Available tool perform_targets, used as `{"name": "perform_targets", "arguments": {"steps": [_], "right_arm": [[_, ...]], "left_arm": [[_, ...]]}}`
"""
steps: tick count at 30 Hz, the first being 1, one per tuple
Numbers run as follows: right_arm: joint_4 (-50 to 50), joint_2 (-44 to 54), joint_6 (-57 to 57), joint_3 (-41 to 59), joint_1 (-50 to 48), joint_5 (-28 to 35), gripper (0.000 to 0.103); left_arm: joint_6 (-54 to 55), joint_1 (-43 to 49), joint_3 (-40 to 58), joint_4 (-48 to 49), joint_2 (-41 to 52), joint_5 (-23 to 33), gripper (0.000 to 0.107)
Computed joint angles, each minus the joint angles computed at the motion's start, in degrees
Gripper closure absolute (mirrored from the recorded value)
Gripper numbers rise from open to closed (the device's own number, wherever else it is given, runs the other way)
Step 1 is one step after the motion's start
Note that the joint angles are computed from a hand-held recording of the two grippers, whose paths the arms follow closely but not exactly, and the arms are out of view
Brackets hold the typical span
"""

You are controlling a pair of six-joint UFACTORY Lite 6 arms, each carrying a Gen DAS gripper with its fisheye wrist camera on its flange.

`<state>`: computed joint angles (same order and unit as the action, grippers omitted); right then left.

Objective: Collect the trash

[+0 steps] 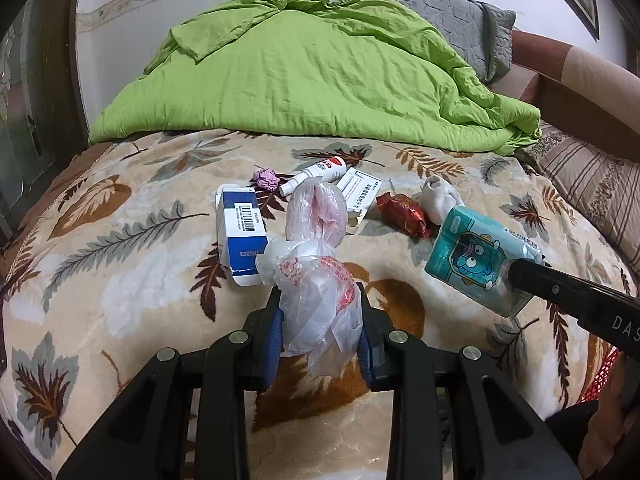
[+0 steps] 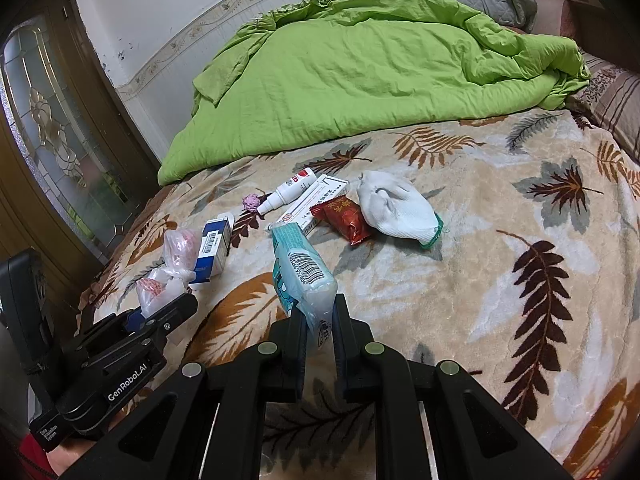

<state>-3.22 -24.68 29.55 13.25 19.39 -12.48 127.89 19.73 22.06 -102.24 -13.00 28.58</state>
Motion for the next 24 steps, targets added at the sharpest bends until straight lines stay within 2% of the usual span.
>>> {"name": "perform_targets", "arguments": {"steps": [24], "right_arm": [[0.5,-0.1,-0.4,0.0,0.1,0.0,0.090]], "left_arm": [[0.3,-0.8,-0.9,-0.8,-1.2,-0.6,0.077]]}}
